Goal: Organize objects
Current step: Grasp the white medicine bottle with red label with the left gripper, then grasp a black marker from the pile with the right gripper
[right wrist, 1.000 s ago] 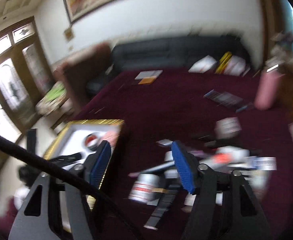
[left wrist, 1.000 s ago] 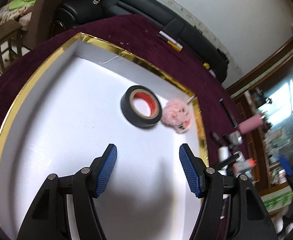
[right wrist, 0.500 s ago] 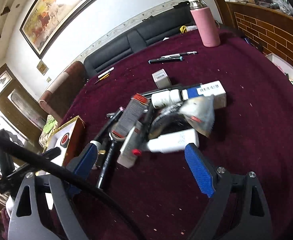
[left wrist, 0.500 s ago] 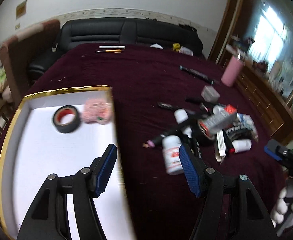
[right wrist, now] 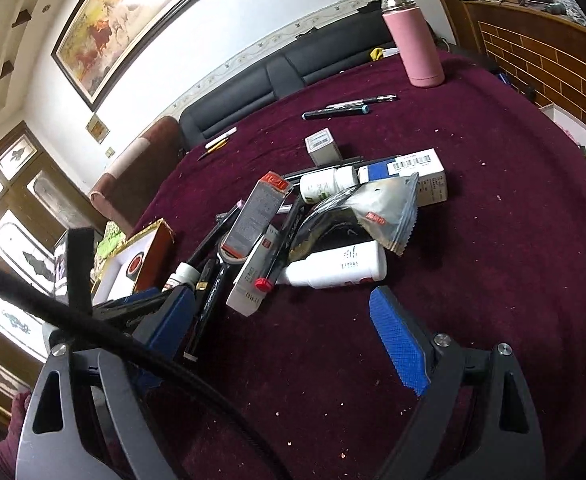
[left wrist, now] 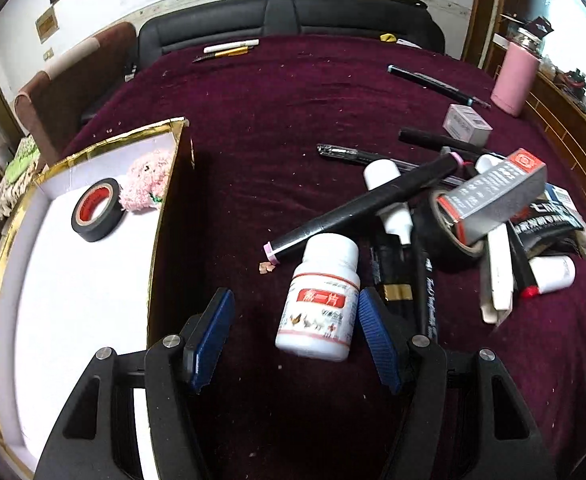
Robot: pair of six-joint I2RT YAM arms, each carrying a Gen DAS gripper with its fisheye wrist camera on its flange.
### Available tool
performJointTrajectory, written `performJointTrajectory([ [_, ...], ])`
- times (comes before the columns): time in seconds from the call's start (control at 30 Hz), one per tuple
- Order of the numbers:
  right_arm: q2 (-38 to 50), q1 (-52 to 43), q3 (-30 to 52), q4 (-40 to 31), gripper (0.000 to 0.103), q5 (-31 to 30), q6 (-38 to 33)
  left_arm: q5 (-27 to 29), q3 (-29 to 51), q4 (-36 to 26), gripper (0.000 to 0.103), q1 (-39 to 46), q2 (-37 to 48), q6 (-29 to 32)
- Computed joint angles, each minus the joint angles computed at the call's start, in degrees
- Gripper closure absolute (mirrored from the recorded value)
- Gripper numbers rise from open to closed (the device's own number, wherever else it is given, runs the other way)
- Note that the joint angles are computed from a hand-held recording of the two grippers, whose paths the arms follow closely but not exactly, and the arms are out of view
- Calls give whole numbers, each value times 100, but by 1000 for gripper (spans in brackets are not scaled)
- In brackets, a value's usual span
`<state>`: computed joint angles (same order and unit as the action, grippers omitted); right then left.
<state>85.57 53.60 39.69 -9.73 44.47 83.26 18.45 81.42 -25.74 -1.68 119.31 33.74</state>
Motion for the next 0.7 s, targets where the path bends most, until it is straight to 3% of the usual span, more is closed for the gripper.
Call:
performJointTrajectory([
  [0.07,82,-37,1,170,13,-79,-64,-132,-29,109,47,-117,77,106],
  [0.1,119,-40,11,243,13,-122,-77,-161,-124,253,65,-156,67,209],
  [0.13,144,-54,28,296,13,-158,-142,65,8,14,73,-110,145,317],
  [0.27,275,-116,167,258,13,-293,-287,564,201,-447,73,100,161,373],
  [0.53,574,-356,593,238,14,-717,-593,2168,679,-1915,73,1180,-41,938],
  [0.6,663,-529,808,496,14,-1021,-1015,2460,903,-2319,73,1450,-19,1180],
  [0.7,1040,-1049,1227,1302,14,-2090,-1683,2820,1288,-2711,73,1887,121,1479],
])
